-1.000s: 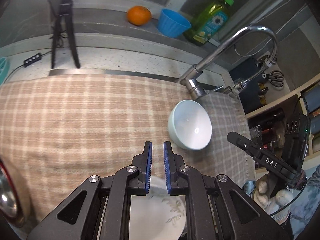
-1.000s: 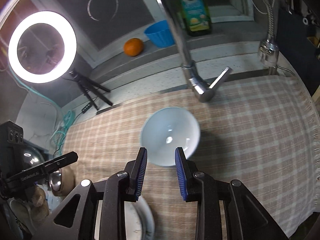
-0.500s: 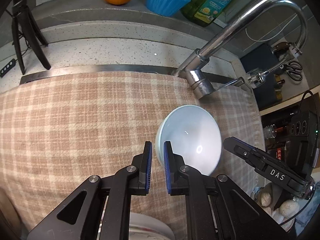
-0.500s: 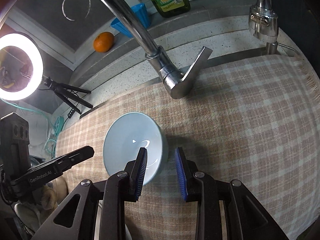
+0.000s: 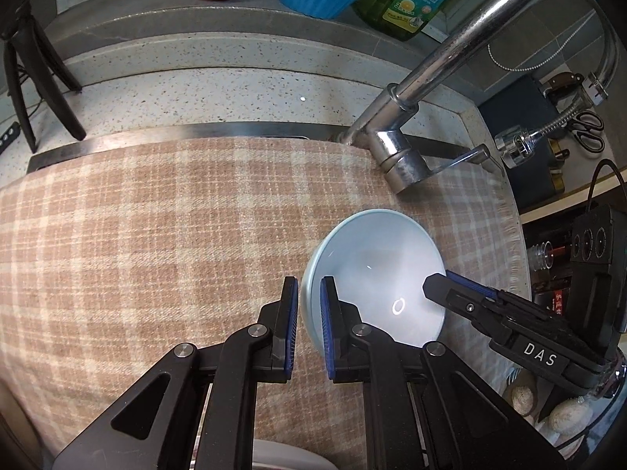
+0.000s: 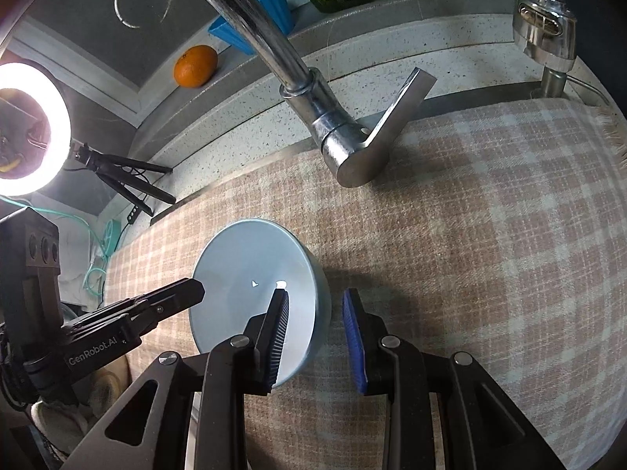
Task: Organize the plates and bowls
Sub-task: 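Close both grippers on the pale blue bowl rim, then lift the pale blue bowl with both grippers and carry it over the red bowl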
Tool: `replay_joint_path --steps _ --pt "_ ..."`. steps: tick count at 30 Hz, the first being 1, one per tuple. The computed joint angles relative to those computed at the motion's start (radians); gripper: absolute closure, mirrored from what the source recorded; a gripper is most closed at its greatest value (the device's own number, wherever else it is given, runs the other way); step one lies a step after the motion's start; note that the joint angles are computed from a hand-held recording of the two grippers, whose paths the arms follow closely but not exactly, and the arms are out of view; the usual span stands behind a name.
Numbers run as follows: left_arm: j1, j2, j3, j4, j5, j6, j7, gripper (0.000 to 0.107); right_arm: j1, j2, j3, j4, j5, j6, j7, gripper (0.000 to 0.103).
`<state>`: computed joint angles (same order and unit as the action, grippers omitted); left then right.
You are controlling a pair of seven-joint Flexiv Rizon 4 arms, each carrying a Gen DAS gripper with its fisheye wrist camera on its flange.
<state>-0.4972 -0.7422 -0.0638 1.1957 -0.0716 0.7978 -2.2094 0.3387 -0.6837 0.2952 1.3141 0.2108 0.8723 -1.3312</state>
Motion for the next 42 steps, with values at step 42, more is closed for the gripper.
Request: replay_joint_path --steps 42 --pt "0.001 0.327 0.014 0.364 0.098 0.176 -0.066 0.101 0.108 0.202 -0.007 0.21 -0.109 0.147 0.155 0.096"
